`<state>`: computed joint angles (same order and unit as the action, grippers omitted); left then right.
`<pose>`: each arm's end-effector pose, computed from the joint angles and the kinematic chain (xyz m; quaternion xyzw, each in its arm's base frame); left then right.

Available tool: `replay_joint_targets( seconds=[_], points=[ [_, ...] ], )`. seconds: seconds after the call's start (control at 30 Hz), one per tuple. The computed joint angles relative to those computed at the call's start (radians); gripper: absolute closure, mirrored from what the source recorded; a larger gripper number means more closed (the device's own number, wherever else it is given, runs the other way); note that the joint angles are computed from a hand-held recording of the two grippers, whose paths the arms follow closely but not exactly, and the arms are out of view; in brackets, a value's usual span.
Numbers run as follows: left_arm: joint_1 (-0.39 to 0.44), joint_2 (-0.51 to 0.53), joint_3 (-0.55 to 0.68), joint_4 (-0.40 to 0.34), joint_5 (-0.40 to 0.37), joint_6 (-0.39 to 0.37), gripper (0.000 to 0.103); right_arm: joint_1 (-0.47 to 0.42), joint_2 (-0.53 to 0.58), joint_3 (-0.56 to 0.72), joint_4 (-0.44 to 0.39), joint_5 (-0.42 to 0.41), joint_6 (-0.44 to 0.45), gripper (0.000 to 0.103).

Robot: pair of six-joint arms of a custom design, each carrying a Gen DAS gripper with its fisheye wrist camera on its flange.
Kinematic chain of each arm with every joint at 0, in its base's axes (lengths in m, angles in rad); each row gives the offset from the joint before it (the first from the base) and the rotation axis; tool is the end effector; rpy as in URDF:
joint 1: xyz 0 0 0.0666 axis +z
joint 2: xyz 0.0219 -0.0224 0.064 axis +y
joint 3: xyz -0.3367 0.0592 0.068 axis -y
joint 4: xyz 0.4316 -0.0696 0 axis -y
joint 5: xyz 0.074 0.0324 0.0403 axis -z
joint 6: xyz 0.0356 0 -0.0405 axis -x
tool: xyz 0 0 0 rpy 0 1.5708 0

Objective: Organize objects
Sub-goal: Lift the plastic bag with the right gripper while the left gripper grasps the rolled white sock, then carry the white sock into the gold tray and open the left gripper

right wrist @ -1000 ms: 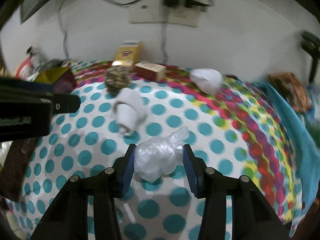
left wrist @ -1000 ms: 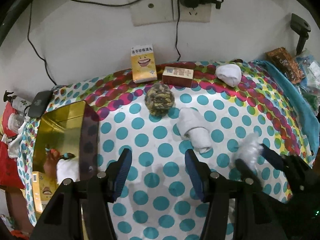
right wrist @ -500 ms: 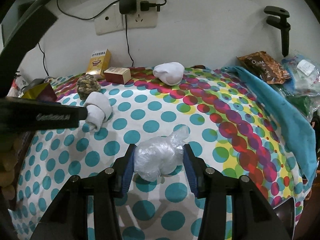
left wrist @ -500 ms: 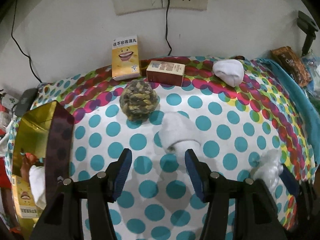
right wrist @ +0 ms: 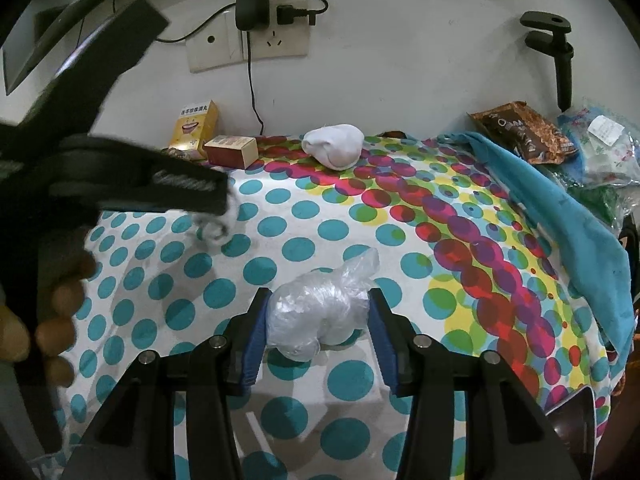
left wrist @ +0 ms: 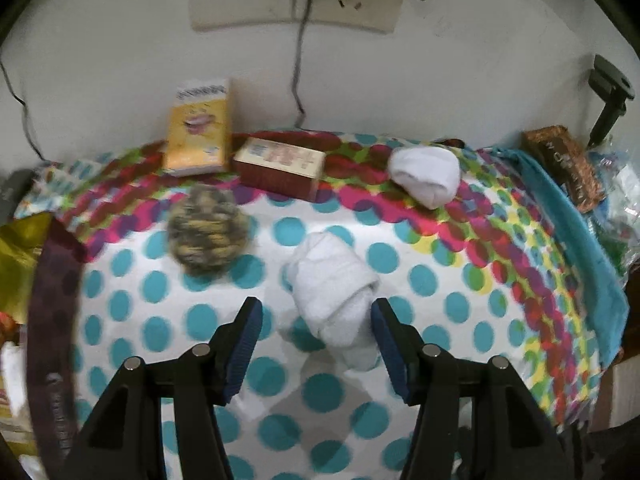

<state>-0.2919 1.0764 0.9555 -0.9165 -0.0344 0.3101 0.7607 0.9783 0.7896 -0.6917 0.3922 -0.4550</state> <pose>0.3891 -0.1160 0.3127 -0.0133 0.9644 -0.0623 0.2566 0.2865 0.2533 0.2844 -0.0754 0.9223 0.0390 0.3772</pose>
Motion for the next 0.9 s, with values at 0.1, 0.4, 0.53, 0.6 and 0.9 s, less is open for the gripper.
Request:
replay_joint_targets(
  seconds=[0.1,0.4,0.53,0.6,0.9],
  points=[
    [-0.007,0.055,0.035,-0.016,0.025,0.016,0.045,-0.007,0.001,-0.002,0.001,-0.007,-0.015,0.058],
    [-0.035,0.089,0.040,0.057,-0.019,0.023,0.059,-0.002,0.008,0.006,-0.010,0.004,-0.033,0.057],
    [-0.045,0.085,0.039,0.056,-0.044,0.003,0.061,0.005,0.028,0.022,-0.025,0.008,-0.043,0.055],
    [-0.055,0.084,0.038,0.056,-0.069,-0.011,0.062,0.003,0.035,0.027,-0.031,0.005,-0.052,0.055],
    [-0.065,0.042,0.020,0.045,-0.132,-0.030,0.066,-0.002,0.058,0.041,-0.050,-0.004,-0.079,0.056]
  ],
)
